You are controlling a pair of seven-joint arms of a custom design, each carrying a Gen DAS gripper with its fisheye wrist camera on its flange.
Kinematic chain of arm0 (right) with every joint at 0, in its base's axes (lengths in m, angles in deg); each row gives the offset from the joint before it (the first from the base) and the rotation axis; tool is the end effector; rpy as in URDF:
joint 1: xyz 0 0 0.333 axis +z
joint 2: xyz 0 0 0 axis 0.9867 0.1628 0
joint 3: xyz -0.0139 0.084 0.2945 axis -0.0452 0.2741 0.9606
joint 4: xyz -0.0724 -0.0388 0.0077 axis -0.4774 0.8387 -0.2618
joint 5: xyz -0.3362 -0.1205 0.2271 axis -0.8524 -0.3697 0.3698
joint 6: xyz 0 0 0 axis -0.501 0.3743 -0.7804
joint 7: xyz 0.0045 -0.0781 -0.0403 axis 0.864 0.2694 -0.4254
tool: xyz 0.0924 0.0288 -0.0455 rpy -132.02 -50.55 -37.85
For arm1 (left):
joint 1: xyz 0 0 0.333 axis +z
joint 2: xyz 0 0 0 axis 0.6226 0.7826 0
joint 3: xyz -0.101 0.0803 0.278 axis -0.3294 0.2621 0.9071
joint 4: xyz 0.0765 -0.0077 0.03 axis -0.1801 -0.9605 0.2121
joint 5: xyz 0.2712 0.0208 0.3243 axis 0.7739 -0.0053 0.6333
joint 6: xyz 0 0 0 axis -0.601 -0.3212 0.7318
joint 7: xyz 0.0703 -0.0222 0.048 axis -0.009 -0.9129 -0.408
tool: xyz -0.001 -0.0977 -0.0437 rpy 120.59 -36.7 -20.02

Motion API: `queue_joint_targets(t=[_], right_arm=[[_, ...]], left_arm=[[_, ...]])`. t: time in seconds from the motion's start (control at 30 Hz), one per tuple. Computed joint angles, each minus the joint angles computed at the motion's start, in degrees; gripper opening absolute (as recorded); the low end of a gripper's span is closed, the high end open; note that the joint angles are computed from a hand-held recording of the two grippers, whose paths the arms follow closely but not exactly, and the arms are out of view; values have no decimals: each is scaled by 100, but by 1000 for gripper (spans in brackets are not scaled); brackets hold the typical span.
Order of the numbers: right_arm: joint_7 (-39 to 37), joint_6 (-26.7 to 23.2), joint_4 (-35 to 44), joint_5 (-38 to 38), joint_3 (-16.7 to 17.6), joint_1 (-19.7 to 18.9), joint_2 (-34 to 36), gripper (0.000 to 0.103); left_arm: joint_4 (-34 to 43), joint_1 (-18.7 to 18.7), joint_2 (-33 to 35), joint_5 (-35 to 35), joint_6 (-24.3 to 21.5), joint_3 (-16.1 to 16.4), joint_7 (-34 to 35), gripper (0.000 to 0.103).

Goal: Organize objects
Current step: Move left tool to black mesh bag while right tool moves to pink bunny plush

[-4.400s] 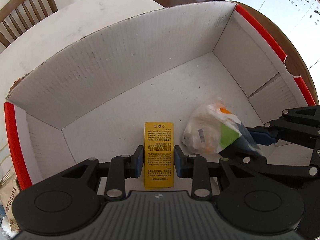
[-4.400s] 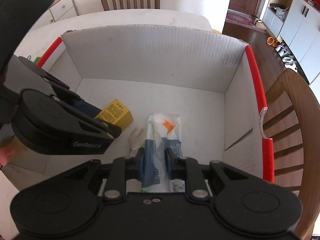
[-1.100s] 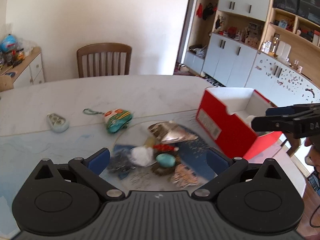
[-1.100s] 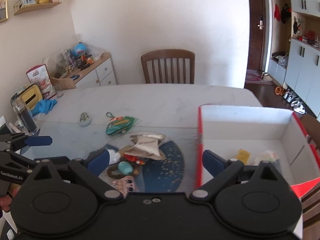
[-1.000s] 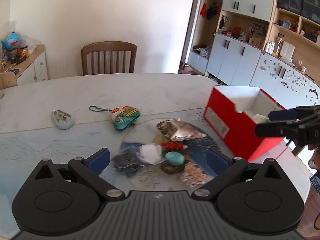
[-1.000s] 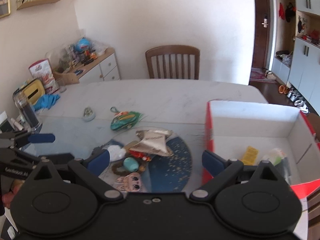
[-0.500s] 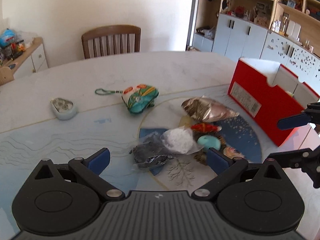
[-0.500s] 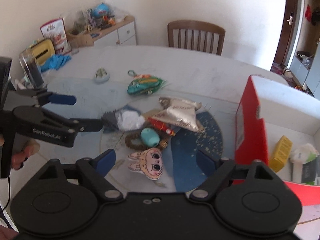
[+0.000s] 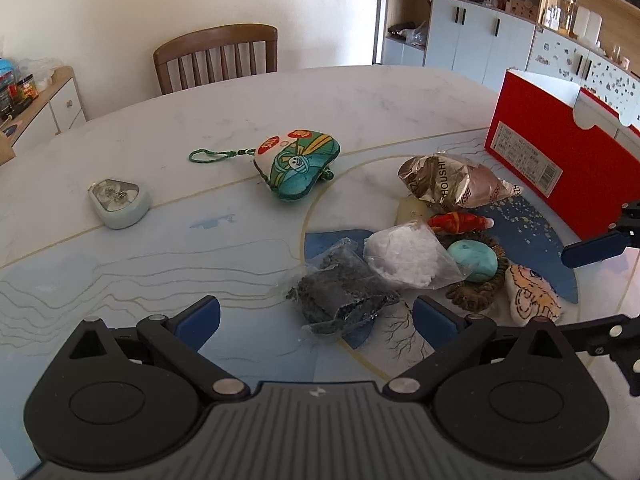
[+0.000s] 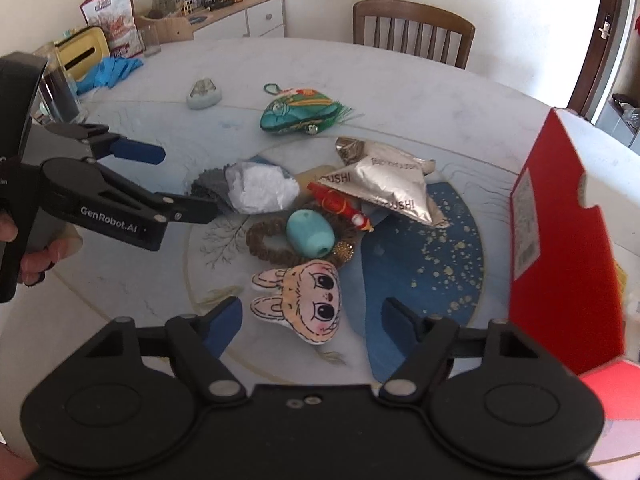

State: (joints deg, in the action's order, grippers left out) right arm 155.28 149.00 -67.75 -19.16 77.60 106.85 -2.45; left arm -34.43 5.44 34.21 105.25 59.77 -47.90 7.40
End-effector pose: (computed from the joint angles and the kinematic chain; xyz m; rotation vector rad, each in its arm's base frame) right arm 0.4300 0.2691 0.4552 -2.3140 1.0710 -0.2797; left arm 0.4342 -0.4996 0.4573 -1.7643 1.8144 -0.7117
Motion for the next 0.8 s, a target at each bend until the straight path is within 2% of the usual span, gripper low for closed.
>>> queue_joint_targets(t=[0.3,0.37,0.43,0.53,0.67,0.8], right_arm=[[-181,-136,154,44,12,72,173,73],[-184,-153,173,33,27,70,190,71],[-180,-186,204,16,36,64,216,68],[-140,-192,229,-32,63,44,246,65],[-39,-173,219,-120,93,17,242,63],[100,-128,196,-225,125,-20,223,55]], left_arm=[[-106,83,35,8,442,66,106,102],[-188,119,-10,-1,612,81,25,99],[-225,158,-26,-43,740,85,22,87],[-268,190,-48,-89,859,84,41,76],[-342,208,-107,-81,972,87,-90,70],[-410,240,-166,-100,1021,78,-246,56]])
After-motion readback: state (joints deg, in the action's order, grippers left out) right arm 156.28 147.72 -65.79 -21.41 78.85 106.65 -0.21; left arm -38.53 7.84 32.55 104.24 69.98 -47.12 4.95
